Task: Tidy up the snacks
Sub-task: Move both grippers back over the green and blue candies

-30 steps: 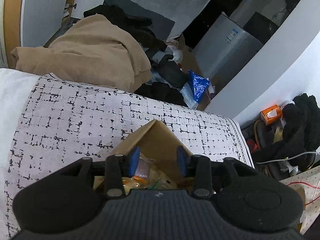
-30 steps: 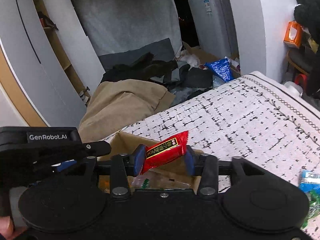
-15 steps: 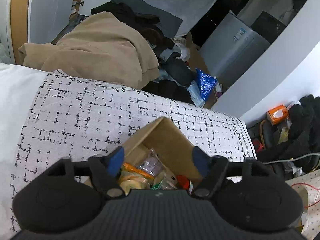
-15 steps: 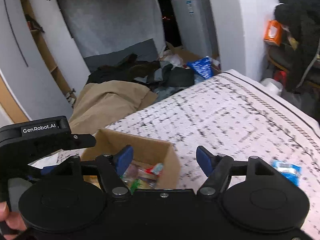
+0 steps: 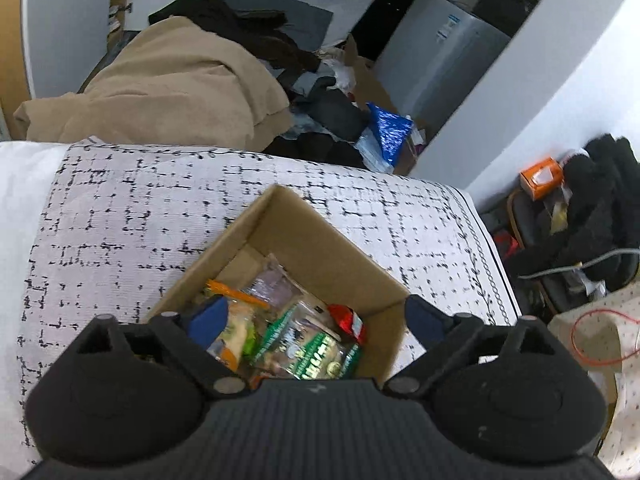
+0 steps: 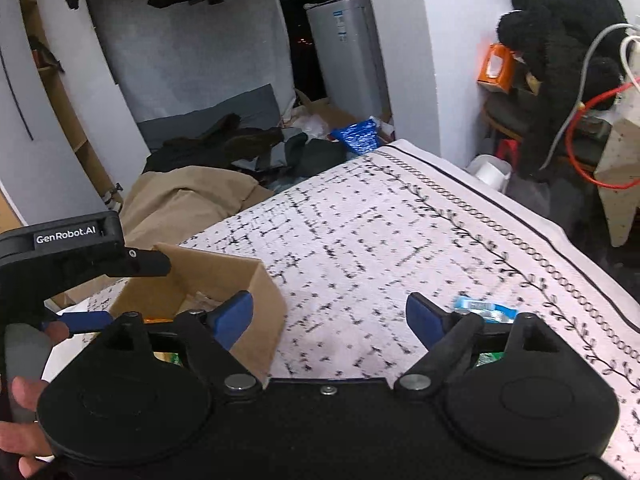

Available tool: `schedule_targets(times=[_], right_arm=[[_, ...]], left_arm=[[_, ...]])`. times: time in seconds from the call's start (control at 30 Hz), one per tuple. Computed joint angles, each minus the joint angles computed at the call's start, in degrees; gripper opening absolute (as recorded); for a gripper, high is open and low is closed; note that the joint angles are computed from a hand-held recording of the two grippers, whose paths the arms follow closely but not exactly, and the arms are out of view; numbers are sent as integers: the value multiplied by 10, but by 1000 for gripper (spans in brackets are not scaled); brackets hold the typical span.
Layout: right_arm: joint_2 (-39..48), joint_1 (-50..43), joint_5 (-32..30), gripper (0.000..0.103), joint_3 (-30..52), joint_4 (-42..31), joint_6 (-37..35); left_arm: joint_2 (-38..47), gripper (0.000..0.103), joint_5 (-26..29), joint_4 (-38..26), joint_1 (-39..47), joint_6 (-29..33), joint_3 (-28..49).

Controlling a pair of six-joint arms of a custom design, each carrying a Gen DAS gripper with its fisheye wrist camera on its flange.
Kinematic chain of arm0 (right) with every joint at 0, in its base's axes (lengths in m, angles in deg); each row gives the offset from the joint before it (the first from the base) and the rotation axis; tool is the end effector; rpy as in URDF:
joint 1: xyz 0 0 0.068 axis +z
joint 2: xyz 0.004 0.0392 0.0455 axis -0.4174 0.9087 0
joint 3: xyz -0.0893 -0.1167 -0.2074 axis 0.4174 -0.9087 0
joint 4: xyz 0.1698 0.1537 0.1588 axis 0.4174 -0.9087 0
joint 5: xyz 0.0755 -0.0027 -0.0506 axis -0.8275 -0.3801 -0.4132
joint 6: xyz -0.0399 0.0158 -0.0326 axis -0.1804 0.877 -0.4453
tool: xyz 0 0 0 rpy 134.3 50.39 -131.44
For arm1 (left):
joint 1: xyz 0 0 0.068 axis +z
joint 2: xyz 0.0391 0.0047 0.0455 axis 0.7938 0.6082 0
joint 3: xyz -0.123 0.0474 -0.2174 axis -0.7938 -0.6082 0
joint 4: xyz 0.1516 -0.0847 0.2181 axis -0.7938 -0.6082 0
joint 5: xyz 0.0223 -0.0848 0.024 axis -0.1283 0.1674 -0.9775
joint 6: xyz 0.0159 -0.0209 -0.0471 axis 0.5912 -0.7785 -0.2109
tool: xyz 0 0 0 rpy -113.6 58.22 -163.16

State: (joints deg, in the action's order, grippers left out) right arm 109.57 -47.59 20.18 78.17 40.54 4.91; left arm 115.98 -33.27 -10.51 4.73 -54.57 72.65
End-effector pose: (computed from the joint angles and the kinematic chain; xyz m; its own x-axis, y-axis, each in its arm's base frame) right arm 0.1869 -0.0539 0.2429 -0.6683 -0.0915 -0.7383 -0.3792 0.8957 0.2322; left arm 0.1365 -0.1215 0.2642 -0.5329 -0.6538 -0.5372 -0.5618 0.7481 -0.3532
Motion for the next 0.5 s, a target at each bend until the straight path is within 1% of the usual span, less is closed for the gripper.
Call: schedule_targets(times=[0.1, 0.17, 0.33, 0.5], right_arm=[[17, -40, -15, 85, 10, -21, -38], [27, -62, -21, 87, 16, -28, -57], [50, -113, -45, 96, 25, -36, -111], [95, -154, -62, 97, 42, -40, -147]], left_arm=[[14, 101, -5, 10, -20, 5, 8], [24, 103, -3, 24, -29, 22, 13], [73, 103, -25, 36, -69, 33, 44], [119, 103, -35, 45, -93, 40, 70]])
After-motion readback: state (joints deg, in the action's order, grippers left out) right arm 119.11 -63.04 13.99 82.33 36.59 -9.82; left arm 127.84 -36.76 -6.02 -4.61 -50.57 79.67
